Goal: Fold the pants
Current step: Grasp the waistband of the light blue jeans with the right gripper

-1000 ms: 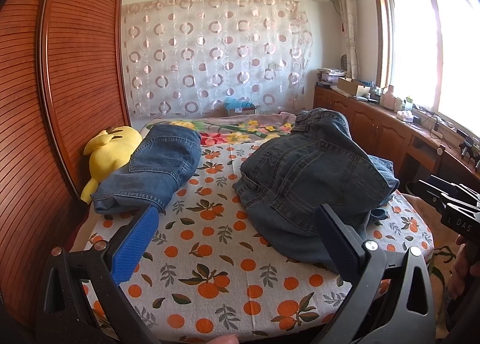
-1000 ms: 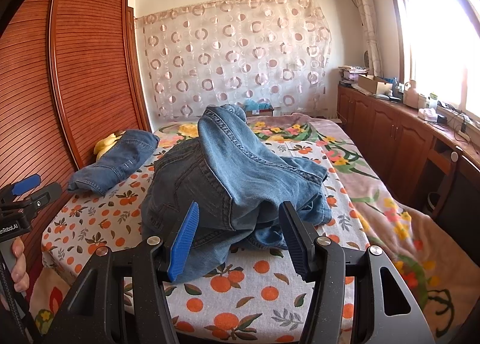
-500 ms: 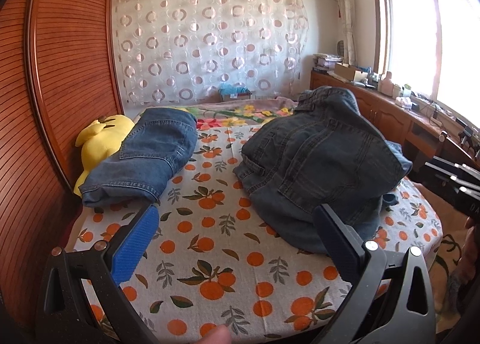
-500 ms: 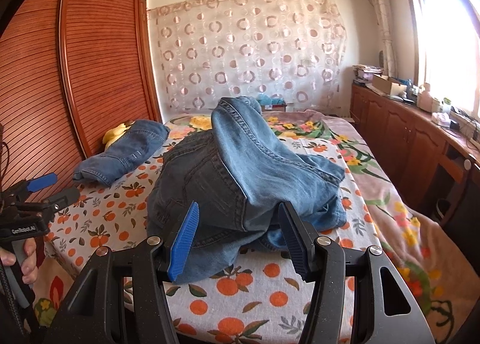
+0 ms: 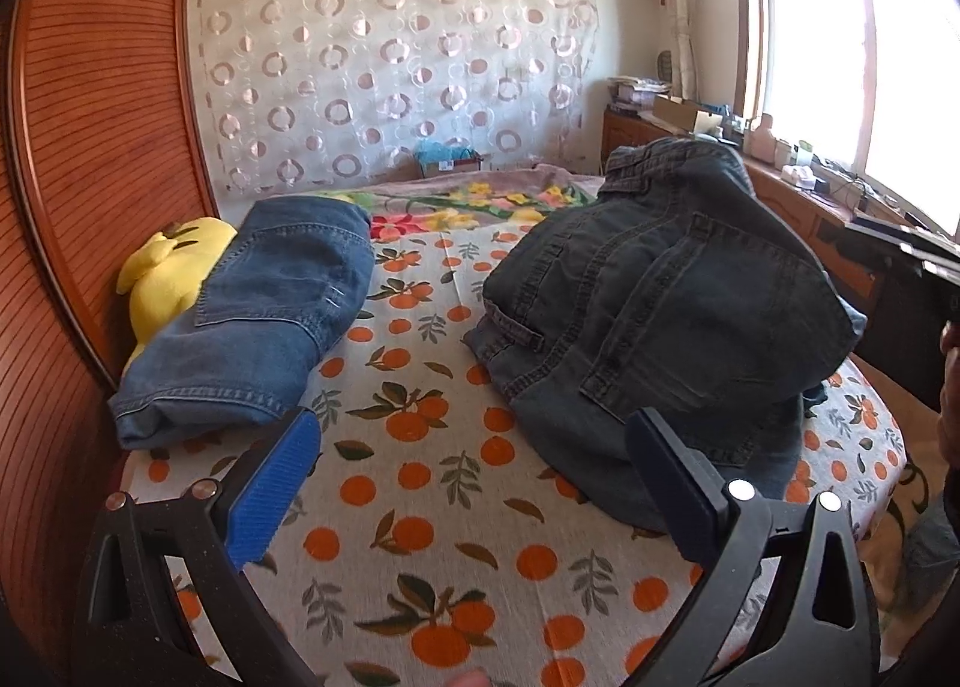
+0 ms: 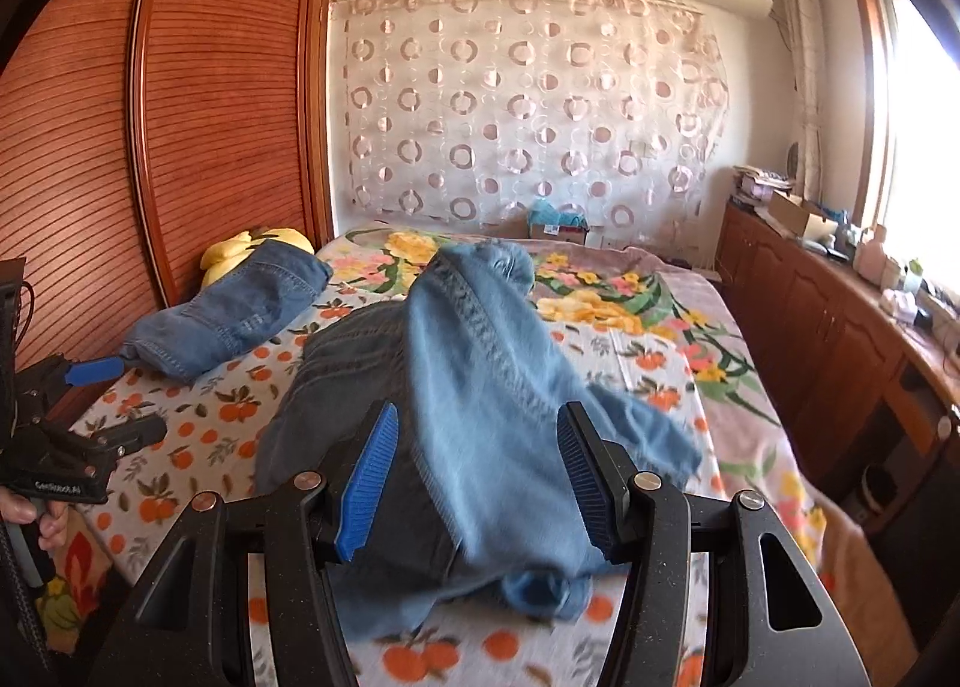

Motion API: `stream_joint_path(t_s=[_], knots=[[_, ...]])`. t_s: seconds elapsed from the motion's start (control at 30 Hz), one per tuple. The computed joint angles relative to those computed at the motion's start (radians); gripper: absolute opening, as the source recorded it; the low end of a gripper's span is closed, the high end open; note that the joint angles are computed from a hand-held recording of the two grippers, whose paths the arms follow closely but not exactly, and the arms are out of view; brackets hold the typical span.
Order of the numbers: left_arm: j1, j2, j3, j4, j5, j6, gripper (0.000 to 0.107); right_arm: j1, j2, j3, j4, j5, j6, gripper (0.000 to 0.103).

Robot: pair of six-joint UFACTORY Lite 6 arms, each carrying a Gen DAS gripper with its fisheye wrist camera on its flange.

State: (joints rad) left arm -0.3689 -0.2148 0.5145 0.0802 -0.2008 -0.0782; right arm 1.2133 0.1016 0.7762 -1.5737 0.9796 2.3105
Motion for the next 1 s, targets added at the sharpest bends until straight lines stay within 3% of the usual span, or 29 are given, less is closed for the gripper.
stream_joint_path(t_s=[0.2, 0.47, 0.6, 0.83, 1.0], knots=[[0.047, 0.15, 0.119, 0.399, -0.027, -0.344, 0.1, -0.16, 0.033, 0.079, -0.085, -0.132, -0.074, 0.057], [0.055, 0.314, 0.289, 0.394, -0.021, -0.326, 0.099, -0.374, 0.075, 0.187, -0.186, -0.371, -0.132, 0.057], [0.067, 0.382, 0.362, 0.501, -0.012, -0.428, 0.099, -0.462, 0.118, 0.275, -0.193, -0.5, -0.199, 0.057], [0.077, 0.47, 0.455, 0.676, 0.002, -0.6, 0.099, -0.567, 0.164, 0.365, -0.107, -0.655, -0.363, 0.057], [0.078, 0.51, 0.511, 0.82, 0.004, -0.727, 0.099, -0.646, 0.195, 0.395, 0.073, -0.774, -0.562, 0.056]])
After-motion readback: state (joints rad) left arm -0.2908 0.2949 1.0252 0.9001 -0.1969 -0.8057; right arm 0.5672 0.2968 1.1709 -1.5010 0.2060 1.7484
